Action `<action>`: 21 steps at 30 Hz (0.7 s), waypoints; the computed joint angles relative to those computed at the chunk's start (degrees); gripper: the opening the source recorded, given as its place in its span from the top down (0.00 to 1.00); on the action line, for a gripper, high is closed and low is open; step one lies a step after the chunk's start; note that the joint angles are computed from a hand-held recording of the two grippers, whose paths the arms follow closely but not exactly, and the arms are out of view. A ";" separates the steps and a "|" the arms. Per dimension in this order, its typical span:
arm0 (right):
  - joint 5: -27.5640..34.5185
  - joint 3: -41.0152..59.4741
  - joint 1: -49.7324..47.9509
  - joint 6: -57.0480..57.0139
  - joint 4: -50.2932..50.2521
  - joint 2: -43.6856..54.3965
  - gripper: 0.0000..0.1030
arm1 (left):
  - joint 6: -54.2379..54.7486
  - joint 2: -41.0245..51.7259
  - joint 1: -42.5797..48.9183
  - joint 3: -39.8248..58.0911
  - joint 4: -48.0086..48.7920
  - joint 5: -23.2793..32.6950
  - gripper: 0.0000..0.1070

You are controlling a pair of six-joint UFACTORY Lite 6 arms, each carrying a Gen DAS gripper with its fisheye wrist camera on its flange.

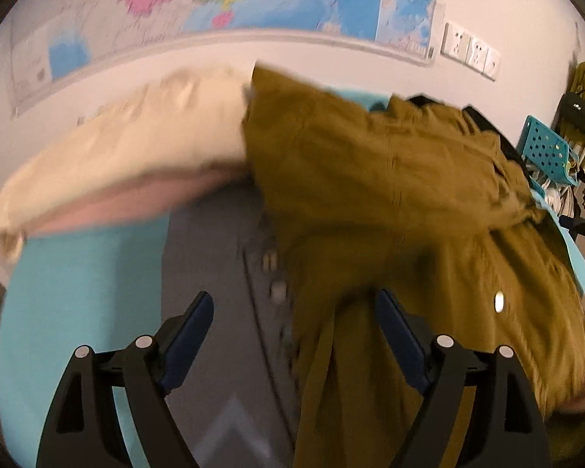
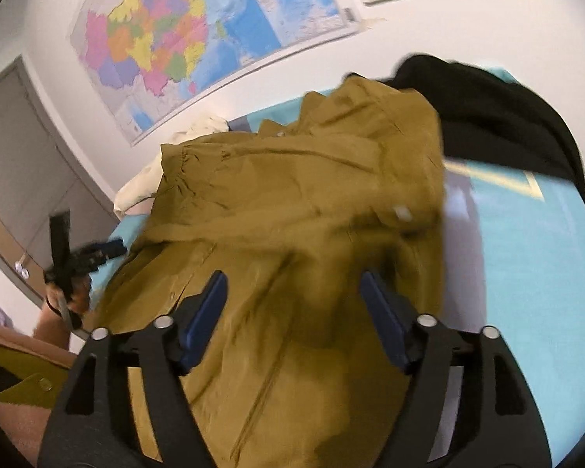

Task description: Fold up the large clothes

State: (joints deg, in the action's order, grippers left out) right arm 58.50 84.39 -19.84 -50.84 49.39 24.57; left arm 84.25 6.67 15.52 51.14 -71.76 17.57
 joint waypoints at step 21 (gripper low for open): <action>12.67 -26.35 -8.94 -8.31 1.77 -16.97 0.21 | 8.04 -6.86 16.08 -15.92 4.92 35.72 0.15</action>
State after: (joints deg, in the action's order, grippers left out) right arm 71.17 58.04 -28.77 -59.15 51.16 7.60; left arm 92.29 -0.19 31.59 35.22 -66.84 53.28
